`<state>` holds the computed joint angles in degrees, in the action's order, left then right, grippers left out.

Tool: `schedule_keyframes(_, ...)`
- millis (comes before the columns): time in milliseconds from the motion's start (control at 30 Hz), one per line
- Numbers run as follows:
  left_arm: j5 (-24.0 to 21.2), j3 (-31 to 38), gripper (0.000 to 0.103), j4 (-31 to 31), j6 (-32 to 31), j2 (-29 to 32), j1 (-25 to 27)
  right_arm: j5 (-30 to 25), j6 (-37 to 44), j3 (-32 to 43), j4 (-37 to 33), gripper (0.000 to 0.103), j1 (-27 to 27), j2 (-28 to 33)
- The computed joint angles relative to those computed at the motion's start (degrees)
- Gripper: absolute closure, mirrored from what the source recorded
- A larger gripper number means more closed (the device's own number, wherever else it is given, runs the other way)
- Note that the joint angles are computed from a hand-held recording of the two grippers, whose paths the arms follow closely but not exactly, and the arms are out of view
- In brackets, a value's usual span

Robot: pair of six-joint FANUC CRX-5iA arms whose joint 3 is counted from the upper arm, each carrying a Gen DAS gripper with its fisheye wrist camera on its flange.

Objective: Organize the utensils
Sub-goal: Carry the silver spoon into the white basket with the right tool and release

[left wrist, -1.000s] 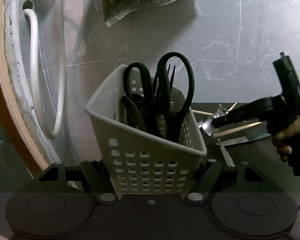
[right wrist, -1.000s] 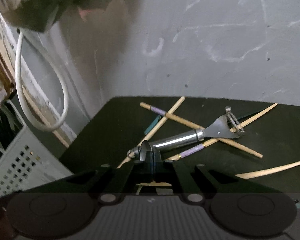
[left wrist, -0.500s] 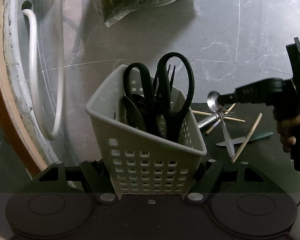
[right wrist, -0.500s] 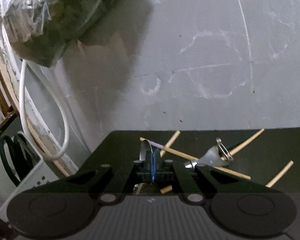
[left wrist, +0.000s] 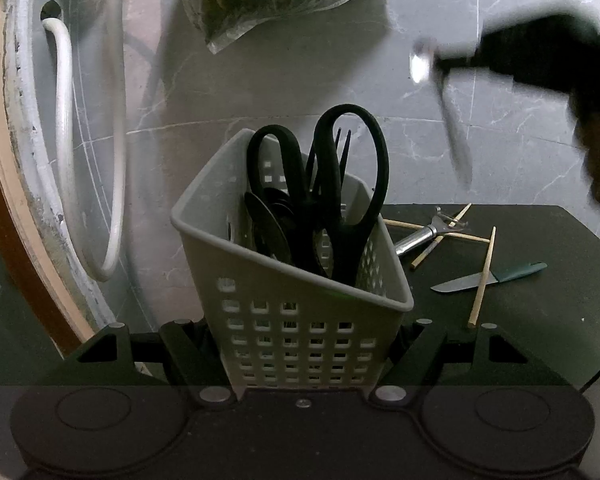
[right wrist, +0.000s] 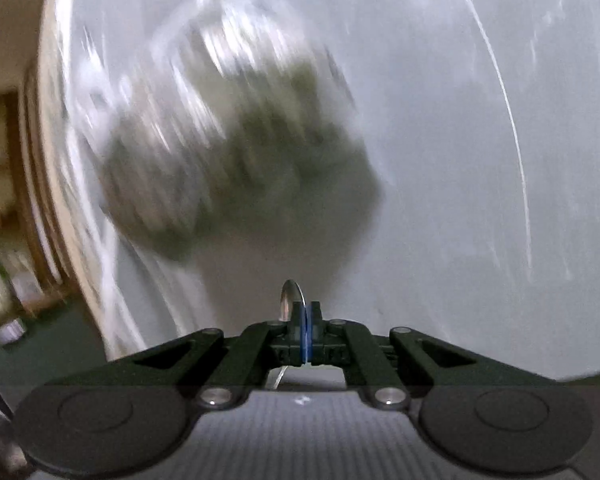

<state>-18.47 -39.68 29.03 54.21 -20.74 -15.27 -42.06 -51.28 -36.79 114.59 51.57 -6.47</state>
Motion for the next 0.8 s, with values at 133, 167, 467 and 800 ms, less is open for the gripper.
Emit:
schedule_keyframes(133, -0.17, 0.20, 0.027, 0.18, -0.23, 0.19, 0.00, 0.14, -4.53, 2.15, 11.06, 0.102, -0.84, -1.42)
schedule_keyframes(167, -0.20, 0.21, 0.027, 0.38, -0.44, 0.25, 0.03, 0.12, -5.19, 2.89, 13.59, 0.102, -0.99, -1.11)
schedule_keyframes(467, 0.49, -0.35, 0.027, 2.06, -2.26, 0.38, -0.23, -1.39, 5.65, 7.81, 17.21, 0.102, 2.88, 6.97)
schedule_keyframes(800, 2.59, -2.59, 0.027, 6.28, -6.49, -0.23, -0.81, -4.88, 11.40, 6.60, 10.28, 0.102, 7.56, 11.08)
